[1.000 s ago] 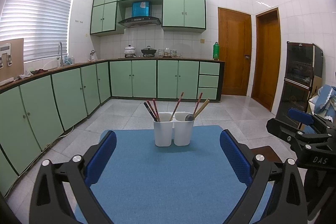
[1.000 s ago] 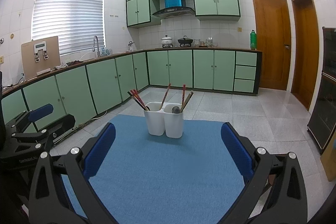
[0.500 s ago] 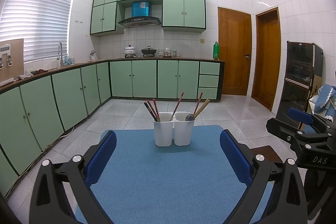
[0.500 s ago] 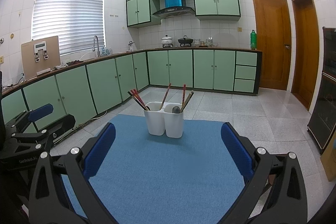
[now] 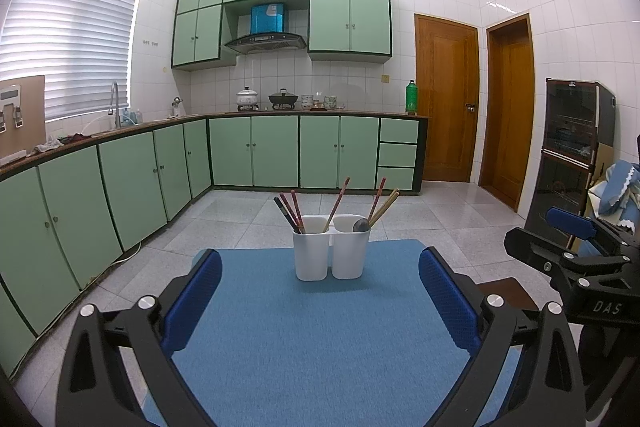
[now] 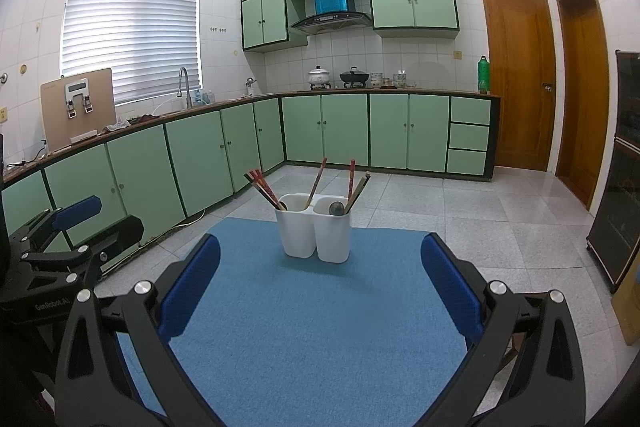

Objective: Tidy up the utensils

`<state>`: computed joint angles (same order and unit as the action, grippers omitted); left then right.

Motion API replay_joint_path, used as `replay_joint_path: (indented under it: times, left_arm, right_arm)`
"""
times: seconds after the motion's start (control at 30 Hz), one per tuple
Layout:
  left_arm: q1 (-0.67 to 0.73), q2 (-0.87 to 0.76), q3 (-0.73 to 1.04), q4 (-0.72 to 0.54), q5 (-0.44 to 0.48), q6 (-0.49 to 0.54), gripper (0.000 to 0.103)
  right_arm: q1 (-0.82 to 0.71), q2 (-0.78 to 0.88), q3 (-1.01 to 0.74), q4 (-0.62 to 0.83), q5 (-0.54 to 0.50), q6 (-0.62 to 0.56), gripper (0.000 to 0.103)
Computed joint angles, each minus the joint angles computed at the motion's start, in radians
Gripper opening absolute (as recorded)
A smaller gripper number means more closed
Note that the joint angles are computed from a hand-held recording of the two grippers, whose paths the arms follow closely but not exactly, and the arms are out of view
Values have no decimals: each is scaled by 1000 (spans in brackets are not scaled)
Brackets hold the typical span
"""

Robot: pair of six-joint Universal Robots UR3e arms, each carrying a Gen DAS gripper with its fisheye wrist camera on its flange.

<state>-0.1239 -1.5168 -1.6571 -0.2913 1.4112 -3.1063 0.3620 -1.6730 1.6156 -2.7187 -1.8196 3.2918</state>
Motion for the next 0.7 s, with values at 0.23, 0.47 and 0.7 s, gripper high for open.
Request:
replay_joint_path:
  times: [0.23,0.47,0.7]
  left_arm:
    - [0,-1,1,2,0,-1,97]
    - [2,1,-2,1,-2,0,97]
    - [9,0,3,-5,-8,3,97]
  right_arm:
    - [6,4,1,-4,-4,2,97]
    - [9,6,-1,-3,-7,2,97]
    - [9,7,-3,-2,-7,3,97]
